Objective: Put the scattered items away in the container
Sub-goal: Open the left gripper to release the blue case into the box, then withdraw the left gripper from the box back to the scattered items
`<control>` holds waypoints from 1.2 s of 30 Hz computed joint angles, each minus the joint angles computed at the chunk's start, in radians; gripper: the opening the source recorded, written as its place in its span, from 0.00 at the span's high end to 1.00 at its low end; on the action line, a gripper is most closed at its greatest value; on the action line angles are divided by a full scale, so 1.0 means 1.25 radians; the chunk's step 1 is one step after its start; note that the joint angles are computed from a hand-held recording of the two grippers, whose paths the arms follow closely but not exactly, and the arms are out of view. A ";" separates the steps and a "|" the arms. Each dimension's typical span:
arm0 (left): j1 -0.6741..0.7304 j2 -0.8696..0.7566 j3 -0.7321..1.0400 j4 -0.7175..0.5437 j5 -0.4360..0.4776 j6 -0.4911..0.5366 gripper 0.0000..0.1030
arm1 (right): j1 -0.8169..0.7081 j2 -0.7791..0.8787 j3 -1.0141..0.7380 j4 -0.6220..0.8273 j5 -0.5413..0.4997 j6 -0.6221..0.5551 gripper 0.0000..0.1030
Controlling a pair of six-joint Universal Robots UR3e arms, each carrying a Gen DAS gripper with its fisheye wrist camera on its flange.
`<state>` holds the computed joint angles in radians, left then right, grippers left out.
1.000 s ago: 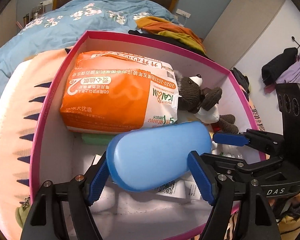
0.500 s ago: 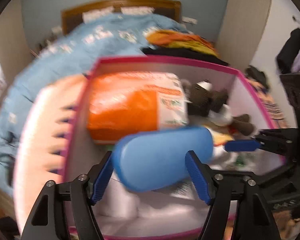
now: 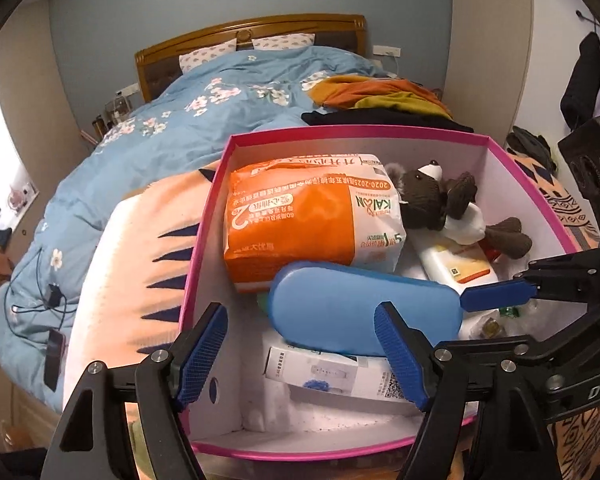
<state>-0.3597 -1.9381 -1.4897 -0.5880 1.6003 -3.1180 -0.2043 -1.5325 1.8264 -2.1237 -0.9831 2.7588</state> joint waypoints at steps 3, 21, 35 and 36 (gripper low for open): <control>0.017 0.008 -0.014 0.005 -0.008 0.021 0.24 | -0.006 -0.030 0.028 -0.025 -0.013 0.002 0.35; 0.164 0.196 -0.252 0.122 -0.159 0.050 0.19 | -0.017 -0.271 0.271 -0.278 -0.071 0.006 0.21; 0.168 0.393 -0.457 0.218 -0.139 0.042 0.19 | -0.093 -0.568 0.495 -0.371 -0.005 0.013 0.03; 0.170 0.408 -0.472 0.223 -0.142 0.044 0.19 | -0.116 -0.614 0.507 -0.333 0.019 -0.005 0.03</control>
<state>-0.1474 -1.4281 -2.0796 -0.3088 1.4232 -3.0635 -0.3497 -2.3006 2.4605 -2.5406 -0.9588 2.7522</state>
